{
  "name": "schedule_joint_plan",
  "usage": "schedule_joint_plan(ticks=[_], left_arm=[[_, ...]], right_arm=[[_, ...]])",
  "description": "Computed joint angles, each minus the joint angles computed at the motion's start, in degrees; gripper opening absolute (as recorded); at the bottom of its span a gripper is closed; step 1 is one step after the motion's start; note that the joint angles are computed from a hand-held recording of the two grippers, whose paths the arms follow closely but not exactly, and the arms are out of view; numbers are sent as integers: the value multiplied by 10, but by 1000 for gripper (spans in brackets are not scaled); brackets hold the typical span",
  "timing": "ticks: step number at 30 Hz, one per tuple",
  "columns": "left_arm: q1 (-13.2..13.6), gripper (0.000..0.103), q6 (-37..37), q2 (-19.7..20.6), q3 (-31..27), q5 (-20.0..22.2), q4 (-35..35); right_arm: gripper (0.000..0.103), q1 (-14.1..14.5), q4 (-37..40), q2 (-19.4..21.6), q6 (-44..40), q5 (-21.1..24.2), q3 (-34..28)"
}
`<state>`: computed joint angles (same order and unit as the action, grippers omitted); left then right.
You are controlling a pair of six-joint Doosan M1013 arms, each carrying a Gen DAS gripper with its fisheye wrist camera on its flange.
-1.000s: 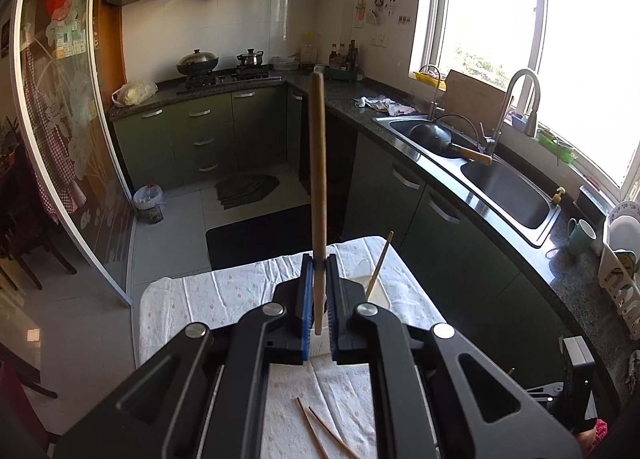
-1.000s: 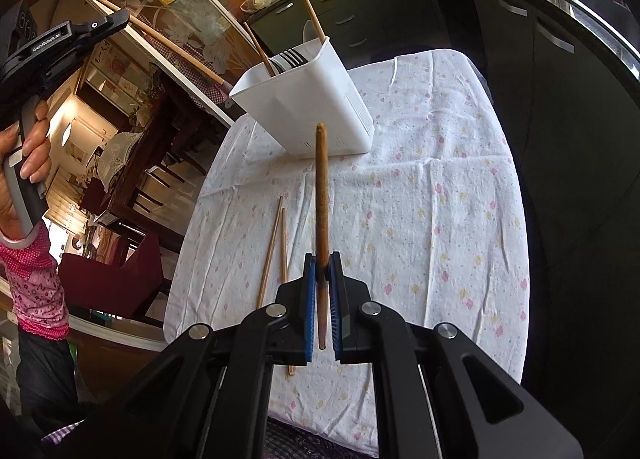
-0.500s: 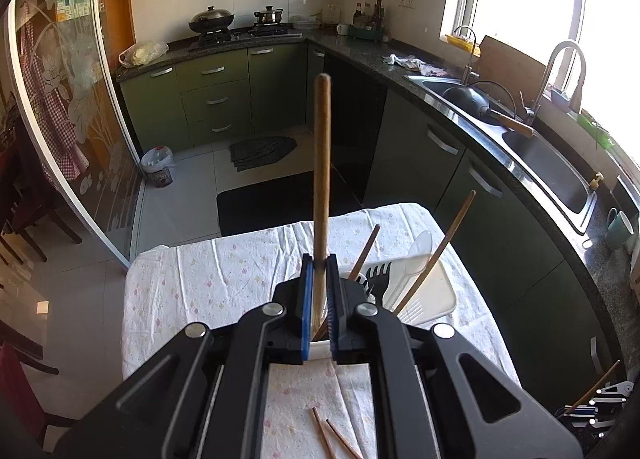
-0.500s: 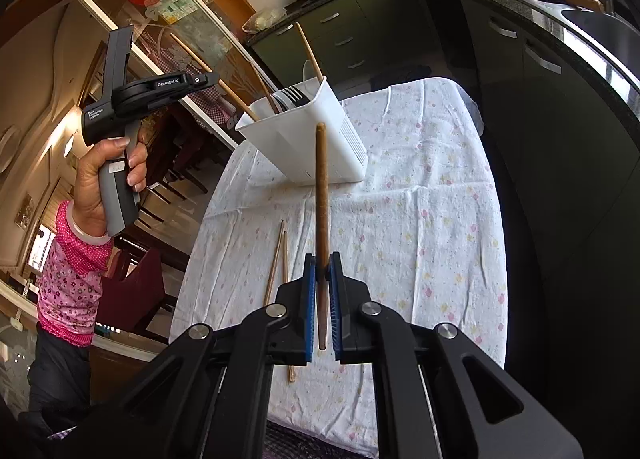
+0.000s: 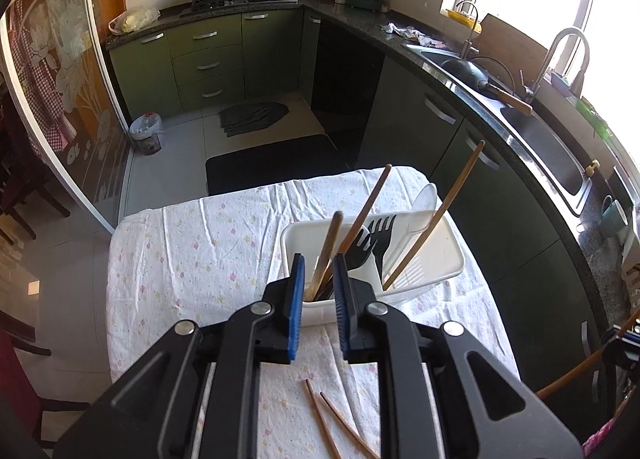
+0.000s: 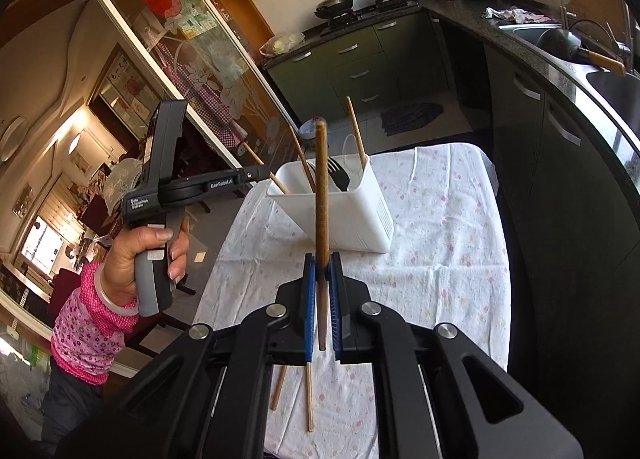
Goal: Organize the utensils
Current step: 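Carry both chopsticks to the caddy and open the left gripper over it, then lower the chopstick in the right gripper into the caddy and open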
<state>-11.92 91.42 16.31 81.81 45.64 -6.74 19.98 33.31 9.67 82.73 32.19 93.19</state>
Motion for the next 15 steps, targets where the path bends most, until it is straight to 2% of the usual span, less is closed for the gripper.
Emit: schedule_joint_plan(ticks=[3,6,9,12,15], left_arm=[[10,14,29,-23,19,-11,-45],[22,20,70,-53,50,-19,-95],[28,21,115,-87,88,-27,-128],[36,21,161,-116,123,-24,-160],[45,21,191,-137,155,-20,-186]], right_arm=[[7,1,-25,15,27,-14,-37],[7,1,-57,33,66,-31,-76],[7,5,-133,52,138,-46,-114],[7,14,-228,76,216,-35,-150],[7,21,-286,101,260,-14,-174]])
